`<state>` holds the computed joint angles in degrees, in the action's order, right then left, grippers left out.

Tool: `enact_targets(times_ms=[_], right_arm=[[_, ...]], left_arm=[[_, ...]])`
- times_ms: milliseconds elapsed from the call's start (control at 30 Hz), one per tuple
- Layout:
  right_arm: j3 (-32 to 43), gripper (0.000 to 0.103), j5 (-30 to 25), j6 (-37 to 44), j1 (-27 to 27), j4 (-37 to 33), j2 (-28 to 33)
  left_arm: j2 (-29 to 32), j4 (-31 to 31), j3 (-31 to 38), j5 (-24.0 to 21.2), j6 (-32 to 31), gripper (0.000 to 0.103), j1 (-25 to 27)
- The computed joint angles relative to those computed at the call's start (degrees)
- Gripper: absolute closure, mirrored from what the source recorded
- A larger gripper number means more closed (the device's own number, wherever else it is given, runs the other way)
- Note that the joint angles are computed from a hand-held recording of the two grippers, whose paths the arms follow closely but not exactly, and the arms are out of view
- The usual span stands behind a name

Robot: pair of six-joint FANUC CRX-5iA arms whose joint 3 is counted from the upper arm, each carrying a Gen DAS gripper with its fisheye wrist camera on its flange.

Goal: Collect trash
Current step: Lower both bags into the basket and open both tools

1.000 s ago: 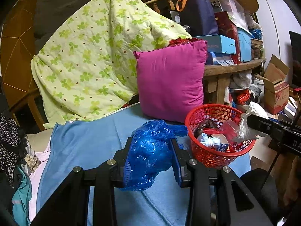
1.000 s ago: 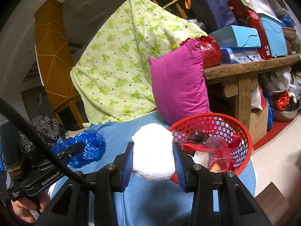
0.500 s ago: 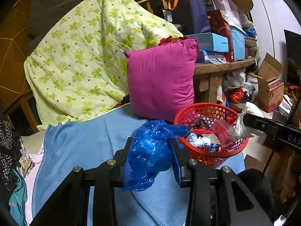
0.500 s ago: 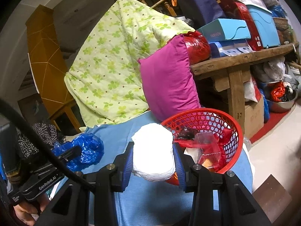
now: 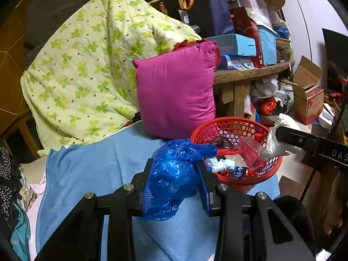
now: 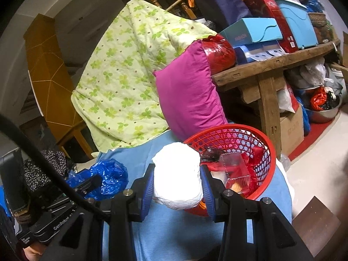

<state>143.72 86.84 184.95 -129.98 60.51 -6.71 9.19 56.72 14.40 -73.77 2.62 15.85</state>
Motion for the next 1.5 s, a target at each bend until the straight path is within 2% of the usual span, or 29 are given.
enact_targets(times_ms=[300, 633, 900, 1100, 1167, 1333, 1400, 1467, 1500], right_arm=[[2.87, 0.059, 0.6, -2.84, -0.13, 0.11, 2.07], [3.59, 0.059, 3.09, -3.79, -0.36, 2.03, 3.01], [4.58, 0.058, 4.89, -3.54, -4.02, -0.63, 3.72], [7.78, 0.058, 2.96, -4.79, -8.13, -4.08, 5.17], [9.28, 0.058, 1.15, -5.27, -10.53, -5.49, 6.17], [11.52, 0.057, -5.62, -3.57, -18.2, -11.01, 8.02], [11.67, 0.053, -7.56, -2.63, -20.81, -13.37, 7.85], [12.27, 0.044, -9.53, -2.65, -23.5, -16.07, 7.7], [13.21, 0.041, -11.25, -3.15, -24.53, -17.27, 8.06]], left_arm=[[-0.4, -0.34, -0.64, -0.41, -0.97, 0.064, -1.2], [4.1, -0.52, 5.44, -7.32, 2.65, 0.064, -3.74], [7.43, -1.71, 9.16, -11.1, 6.19, 0.064, -7.31], [8.67, -3.51, 9.6, -9.8, 7.96, 0.064, -10.72], [9.27, -3.82, 10.04, -8.25, 8.73, 0.063, -11.9], [13.2, -5.42, 15.18, -10.1, 14.67, 0.062, -12.97], [14.05, -5.37, 15.74, -11.53, 15.82, 0.057, -12.86], [14.55, -6.06, 15.95, -12.56, 16.71, 0.037, -12.68], [14.74, -5.77, 15.77, -13.2, 16.89, 0.036, -12.38]])
